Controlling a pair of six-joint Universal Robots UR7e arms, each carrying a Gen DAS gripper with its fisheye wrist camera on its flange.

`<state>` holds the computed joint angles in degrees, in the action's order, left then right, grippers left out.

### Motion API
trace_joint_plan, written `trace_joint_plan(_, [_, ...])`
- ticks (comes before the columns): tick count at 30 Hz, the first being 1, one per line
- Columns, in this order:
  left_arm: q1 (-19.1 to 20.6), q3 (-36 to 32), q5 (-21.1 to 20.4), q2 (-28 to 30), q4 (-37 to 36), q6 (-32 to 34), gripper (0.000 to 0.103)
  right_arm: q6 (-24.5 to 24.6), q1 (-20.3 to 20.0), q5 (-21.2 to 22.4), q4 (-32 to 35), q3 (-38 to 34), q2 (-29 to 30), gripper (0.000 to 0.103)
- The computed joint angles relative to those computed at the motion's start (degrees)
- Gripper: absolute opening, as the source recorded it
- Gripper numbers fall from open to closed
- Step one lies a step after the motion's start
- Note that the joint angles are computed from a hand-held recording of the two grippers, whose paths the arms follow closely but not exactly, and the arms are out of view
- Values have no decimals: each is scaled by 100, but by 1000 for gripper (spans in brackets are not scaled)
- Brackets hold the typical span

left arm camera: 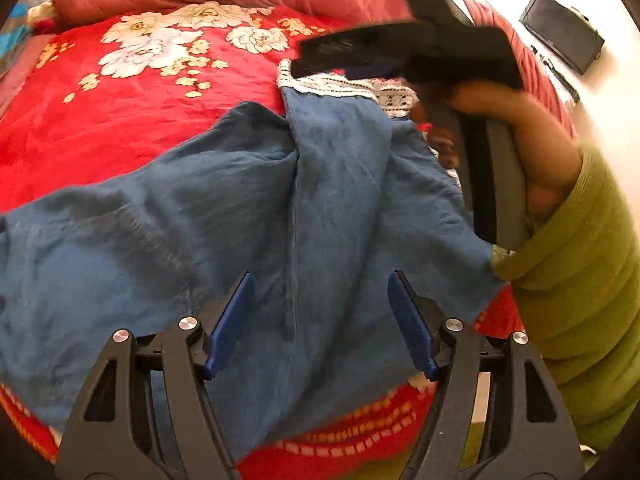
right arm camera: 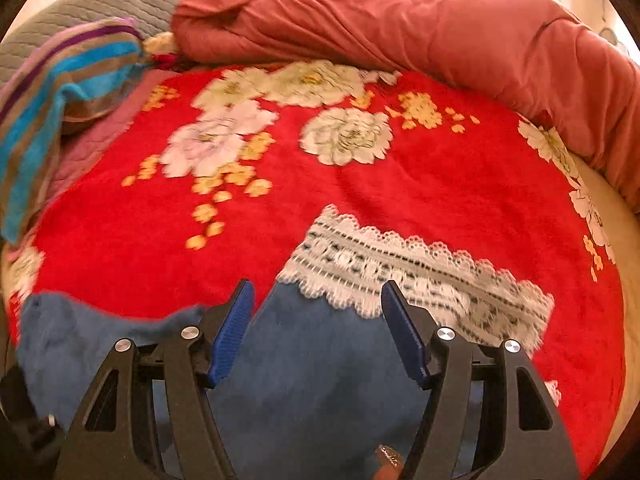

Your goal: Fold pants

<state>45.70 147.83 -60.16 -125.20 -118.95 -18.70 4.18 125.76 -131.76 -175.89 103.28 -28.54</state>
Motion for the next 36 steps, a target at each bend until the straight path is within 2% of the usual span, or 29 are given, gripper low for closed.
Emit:
trace_joint_plan(2, [176,18,-65,278,-334,167,60,15,-67,37,166,-274,172,64])
trace_joint_plan(5, [215,109,-25,459,-610,312,42,97,-127,-118,442,-629,404,64])
trace_joint_plan(6, [169,166,35,418,-621,358,39,160,-155,-188,550,-751,486,64])
trace_joint_plan(10, [20,307,149,227,-550,437,38,222,-249,-500,668,-1037,726,64])
trace_joint_plan(11, [-17,330,185,202,-537,449,38,199,-274,-567,655,-1071,760,57])
trace_joint_plan(12, [-57,350,208,162,-502,446,38,149,-298,-661,617,-1097,793,38])
trace_joint_plan(13, [-79,362,216,135,-480,452,38,60,-336,-639,507,-1048,770,30])
trace_joint_plan(15, [-96,365,181,83,-457,428,38,5,-386,-441,228,-839,631,13])
trace_joint_plan(17, [-112,363,131,-20,-383,377,38,-142,-392,-188,-262,-472,390,10])
trace_joint_plan(23, [-51,398,179,28,-577,465,38,27,-295,266,-1176,762,-622,10])
trace_joint_plan(29, [-431,462,452,-301,-119,118,38,225,-7,226,-1841,1880,-1602,10])
trace_joint_plan(31, [-594,471,664,-398,74,-8,38,328,96,165,-1944,2209,-1894,10])
trace_joint_plan(32, [-702,479,763,-499,220,-70,31,401,154,108,-1965,2368,-2030,10])
trace_joint_plan(33, [-819,478,862,-607,368,-115,13,446,187,66,-1968,2480,-2123,10])
trace_joint_plan(34, [-874,469,889,-675,437,-93,5,543,259,-12,-1959,2652,-2256,10])
trace_joint_plan(35, [-931,452,913,-738,531,-95,0,619,305,-54,-1932,2749,-2323,10])
trace_joint_plan(36, [-1011,424,941,-852,724,-108,0,709,351,-77,-1884,2878,-2425,10])
